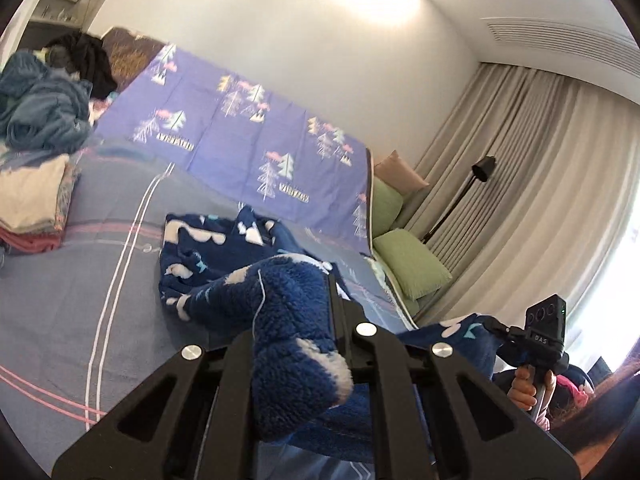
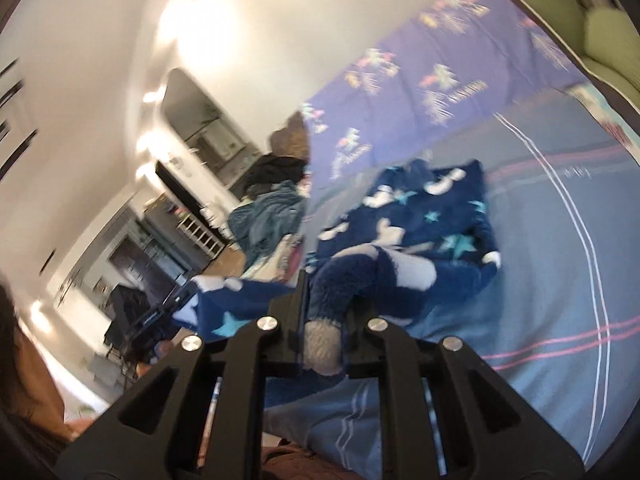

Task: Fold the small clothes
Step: 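Grasp the hem end with both grippers and lift it toward the collar, then lay the hem end over the collar with both grippers, release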

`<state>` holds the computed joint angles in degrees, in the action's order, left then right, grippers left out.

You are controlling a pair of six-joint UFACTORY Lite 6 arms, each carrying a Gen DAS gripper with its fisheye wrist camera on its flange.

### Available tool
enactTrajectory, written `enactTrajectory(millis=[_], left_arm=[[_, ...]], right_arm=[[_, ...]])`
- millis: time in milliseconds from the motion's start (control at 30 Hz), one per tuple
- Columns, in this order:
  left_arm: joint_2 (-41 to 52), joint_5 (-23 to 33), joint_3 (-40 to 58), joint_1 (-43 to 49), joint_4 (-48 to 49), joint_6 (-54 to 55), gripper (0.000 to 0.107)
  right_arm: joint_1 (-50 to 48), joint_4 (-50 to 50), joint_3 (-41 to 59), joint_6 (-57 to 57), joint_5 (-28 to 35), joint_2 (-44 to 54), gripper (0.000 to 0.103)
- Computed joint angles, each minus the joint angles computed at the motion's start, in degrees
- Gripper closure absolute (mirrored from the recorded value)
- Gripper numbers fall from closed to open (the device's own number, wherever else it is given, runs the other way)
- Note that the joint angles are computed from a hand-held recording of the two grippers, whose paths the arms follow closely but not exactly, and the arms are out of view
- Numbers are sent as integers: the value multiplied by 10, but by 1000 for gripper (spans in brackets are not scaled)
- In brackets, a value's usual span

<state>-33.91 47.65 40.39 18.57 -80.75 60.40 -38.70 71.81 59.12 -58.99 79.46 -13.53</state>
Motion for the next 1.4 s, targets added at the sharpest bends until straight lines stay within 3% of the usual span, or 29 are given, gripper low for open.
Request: enactTrajectory(millis=[400, 600, 933, 1133, 1333, 1400], left_arm=[[175, -73, 126, -43, -35, 35, 98], [283, -85, 223, -68, -8, 23, 98], [460, -59, 375, -79, 1, 13, 98], [553, -67, 493, -87, 48, -54, 98], [670, -70, 676, -97, 133, -163, 98], [737, -61, 784, -100, 185, -236, 98]], right_arm=[[135, 12, 177, 86, -161, 194, 88], [152, 33, 156, 68, -209, 197, 87], [163, -5, 155, 85, -279, 187, 86], [209, -47, 322, 147, -313, 308, 86], [258, -136, 646, 293, -315, 536, 86], [263, -156, 766, 345, -308, 618, 86]])
